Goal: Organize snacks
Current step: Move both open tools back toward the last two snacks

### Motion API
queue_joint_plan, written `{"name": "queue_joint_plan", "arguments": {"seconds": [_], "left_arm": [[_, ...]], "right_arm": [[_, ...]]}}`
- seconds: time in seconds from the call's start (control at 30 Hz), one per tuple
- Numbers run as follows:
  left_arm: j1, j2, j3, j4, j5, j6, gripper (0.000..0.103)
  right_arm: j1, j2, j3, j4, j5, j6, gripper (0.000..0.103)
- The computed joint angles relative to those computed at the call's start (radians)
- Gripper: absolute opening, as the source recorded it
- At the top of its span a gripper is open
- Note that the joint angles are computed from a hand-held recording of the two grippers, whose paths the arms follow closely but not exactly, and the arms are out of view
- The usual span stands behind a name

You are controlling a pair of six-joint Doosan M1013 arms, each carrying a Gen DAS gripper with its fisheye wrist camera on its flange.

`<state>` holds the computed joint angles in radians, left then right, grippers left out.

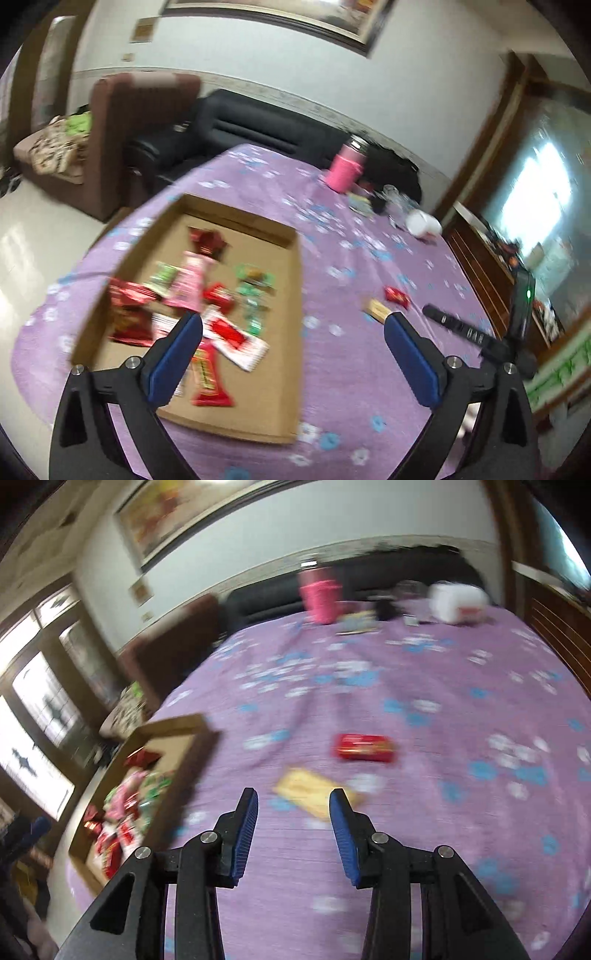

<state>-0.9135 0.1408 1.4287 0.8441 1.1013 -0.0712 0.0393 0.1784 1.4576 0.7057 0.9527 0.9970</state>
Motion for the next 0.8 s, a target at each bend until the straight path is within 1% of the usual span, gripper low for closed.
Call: {"name": "queue_joint_plan", "arguments": {"seconds": [0.1, 0.13, 0.2, 0.33, 0.6, 0.8], "left_arm": [[0.009, 0.032, -0.030, -0.062, -0.044, 0.063, 0.099], [0.014, 0.046, -0.047, -0.095, -0.054, 0.098, 0.099], [0.016, 0.074, -0.080, -0.134, -0.054, 0.149, 0.099], [0.015, 0.123, -0.134, -0.206, -0.058, 0.243, 0.099], [0.024, 0.199, -0.209, -0.326, -0.036, 0.365, 0.099], [0.039, 0.245, -0.254, -0.370, -0.021, 0.432, 0.099]], "right_arm": [[-0.043, -0.002, 0.006, 0.000, -0.015, 0.019, 0.043], [-0.050, -0.003, 0.008, 0.001, -0.016, 0.018, 0.044], [-0.062, -0.003, 0.010, 0.002, -0.015, 0.017, 0.046], [-0.081, 0.006, 0.015, 0.014, -0.005, 0.012, 0.046], [-0.084, 0.018, 0.035, 0.022, 0.010, 0.000, 0.046], [-0.097, 0.027, 0.032, 0.020, 0.009, 0.018, 0.046]]}}
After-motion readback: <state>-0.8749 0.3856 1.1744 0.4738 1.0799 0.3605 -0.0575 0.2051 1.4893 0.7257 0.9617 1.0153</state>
